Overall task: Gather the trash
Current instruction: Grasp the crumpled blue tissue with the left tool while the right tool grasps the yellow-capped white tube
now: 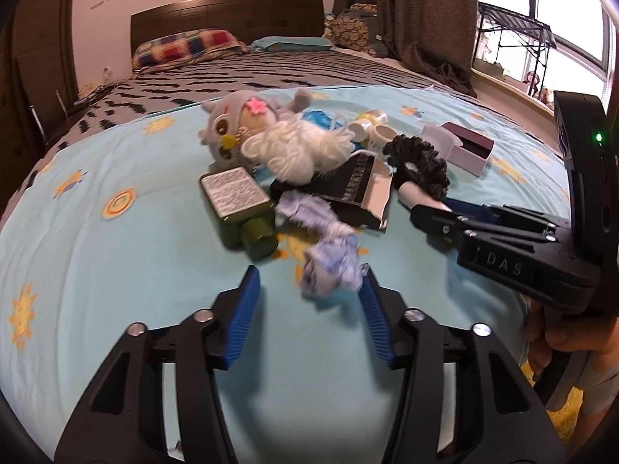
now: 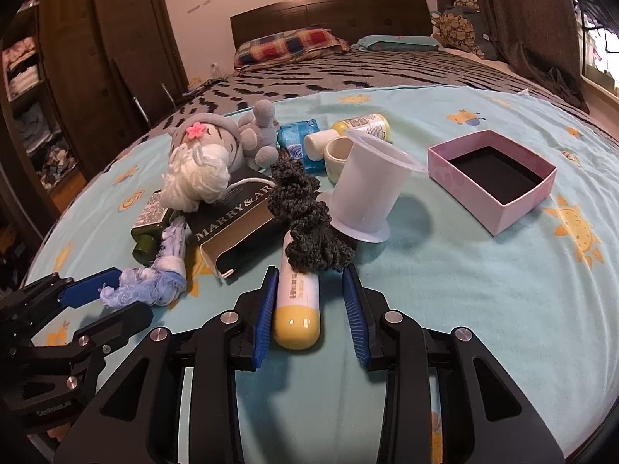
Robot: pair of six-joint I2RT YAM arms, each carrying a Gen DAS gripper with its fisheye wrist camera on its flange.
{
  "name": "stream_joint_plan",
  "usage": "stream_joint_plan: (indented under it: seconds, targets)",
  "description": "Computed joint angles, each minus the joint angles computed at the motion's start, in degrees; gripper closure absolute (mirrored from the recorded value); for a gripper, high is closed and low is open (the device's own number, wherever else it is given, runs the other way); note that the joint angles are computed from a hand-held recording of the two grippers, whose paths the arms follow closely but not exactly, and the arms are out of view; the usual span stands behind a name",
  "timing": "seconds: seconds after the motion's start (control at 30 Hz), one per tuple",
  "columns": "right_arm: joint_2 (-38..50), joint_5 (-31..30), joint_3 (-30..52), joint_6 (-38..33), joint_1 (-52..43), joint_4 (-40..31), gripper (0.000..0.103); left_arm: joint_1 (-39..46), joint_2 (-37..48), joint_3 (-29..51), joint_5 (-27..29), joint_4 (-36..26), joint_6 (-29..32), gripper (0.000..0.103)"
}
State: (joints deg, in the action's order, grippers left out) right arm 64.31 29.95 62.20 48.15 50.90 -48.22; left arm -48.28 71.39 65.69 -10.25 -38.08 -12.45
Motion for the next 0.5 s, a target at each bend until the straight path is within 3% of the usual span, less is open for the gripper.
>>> stream_joint_plan:
  seconds: [0.1,0.2,0.5]
  targets:
    - [0.21,0.1,0.16,-0.82,-0.23,-0.01,0.069,0.66,1.14,0.73,1.91,0.41,0.93,0.076]
    - [-0.19,0.63,0.43,-0.53,0.76,-1.12,0.082,-0.14,1.75,1.35,1.2,0.18,1.65,0.079]
    - [-1.94,6.1,1.84,8.73,10.74,-9.38,0.082,-3.18,-4.11,-1.08,-0.12,-3.62,-1.02,0.081]
